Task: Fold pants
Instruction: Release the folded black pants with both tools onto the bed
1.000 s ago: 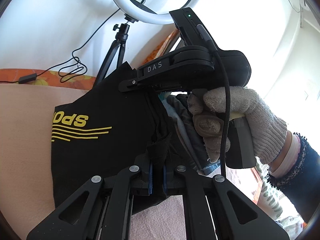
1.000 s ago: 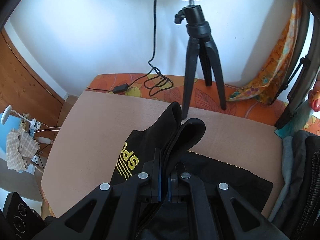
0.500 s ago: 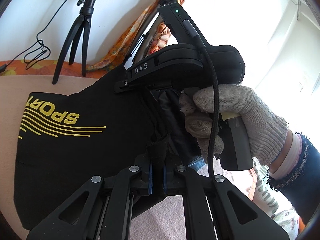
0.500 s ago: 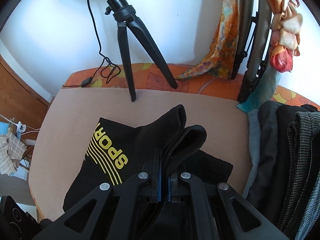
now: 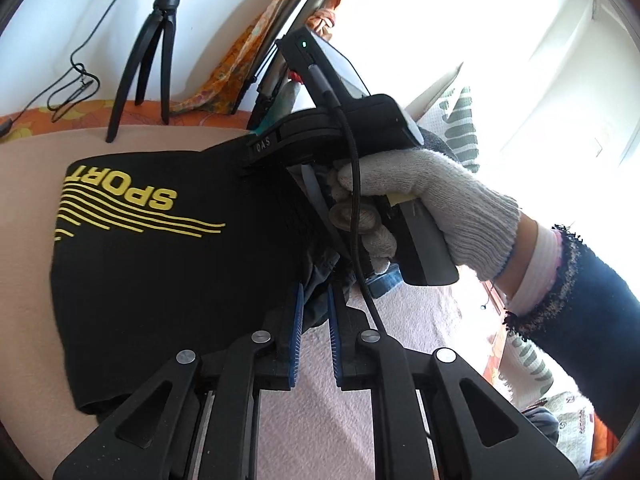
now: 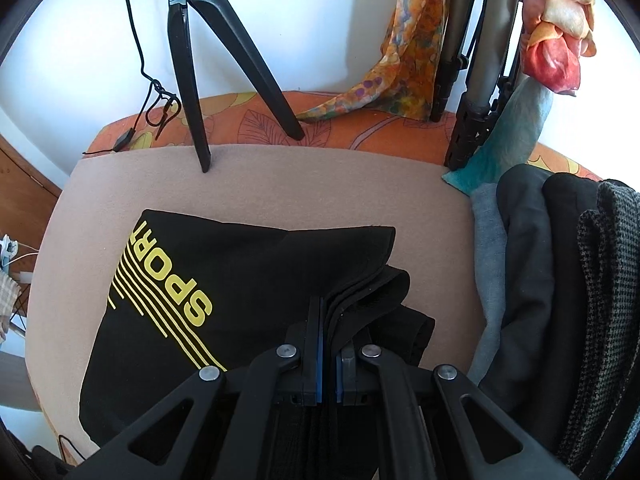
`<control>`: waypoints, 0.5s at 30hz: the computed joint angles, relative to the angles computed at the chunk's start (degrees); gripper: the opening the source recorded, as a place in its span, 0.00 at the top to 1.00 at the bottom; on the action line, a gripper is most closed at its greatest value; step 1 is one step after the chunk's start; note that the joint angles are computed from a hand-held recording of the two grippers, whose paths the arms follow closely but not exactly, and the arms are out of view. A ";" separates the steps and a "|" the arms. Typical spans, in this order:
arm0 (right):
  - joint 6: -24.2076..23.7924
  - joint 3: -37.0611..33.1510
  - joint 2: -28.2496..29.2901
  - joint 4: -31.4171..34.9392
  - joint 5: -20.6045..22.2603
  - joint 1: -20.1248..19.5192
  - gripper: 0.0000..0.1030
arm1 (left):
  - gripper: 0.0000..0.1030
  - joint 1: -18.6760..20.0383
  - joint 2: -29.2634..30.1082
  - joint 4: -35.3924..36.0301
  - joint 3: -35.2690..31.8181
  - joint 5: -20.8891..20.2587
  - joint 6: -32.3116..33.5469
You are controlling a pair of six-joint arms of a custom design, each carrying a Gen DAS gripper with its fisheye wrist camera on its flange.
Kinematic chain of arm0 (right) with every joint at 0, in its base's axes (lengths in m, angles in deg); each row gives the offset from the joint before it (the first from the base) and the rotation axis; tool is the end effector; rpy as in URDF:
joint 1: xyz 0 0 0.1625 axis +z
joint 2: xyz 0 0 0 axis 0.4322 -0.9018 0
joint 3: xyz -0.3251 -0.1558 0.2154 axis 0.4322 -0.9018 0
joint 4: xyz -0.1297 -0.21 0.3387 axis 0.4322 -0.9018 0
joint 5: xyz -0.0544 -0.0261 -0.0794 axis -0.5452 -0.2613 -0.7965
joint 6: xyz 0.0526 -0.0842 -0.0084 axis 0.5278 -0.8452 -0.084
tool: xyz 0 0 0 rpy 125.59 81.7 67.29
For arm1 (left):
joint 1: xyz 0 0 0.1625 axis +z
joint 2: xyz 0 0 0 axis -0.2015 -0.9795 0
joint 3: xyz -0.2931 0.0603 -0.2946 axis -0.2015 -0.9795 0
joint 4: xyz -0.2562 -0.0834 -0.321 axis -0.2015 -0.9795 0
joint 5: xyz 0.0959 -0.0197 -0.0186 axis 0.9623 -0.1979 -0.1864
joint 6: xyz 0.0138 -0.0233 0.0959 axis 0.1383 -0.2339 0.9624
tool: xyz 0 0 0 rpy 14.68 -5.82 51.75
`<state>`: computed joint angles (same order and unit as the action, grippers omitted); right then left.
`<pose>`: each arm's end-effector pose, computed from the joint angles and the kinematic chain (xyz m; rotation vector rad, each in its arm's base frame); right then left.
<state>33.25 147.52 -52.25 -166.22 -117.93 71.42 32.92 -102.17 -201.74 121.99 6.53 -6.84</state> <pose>0.1341 -0.4756 0.2959 0.3058 -2.4632 0.3531 -0.3636 -0.3181 0.0652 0.9190 2.9097 -0.5909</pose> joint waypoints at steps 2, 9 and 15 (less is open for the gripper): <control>-0.19 -0.05 0.91 -0.29 -1.83 0.37 0.96 | 0.90 -1.09 -4.12 1.33 2.48 2.44 -0.24; 0.28 0.55 2.30 -0.54 -11.93 5.12 0.63 | 0.89 0.95 -12.80 10.35 5.70 11.33 -2.32; -3.28 7.01 -4.10 -8.41 -8.93 9.17 0.53 | 0.90 1.98 -13.66 13.02 6.07 11.01 -2.08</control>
<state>29.98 154.53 -56.35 -174.63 -126.86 80.59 34.90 -115.83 -188.72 128.06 17.54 -8.91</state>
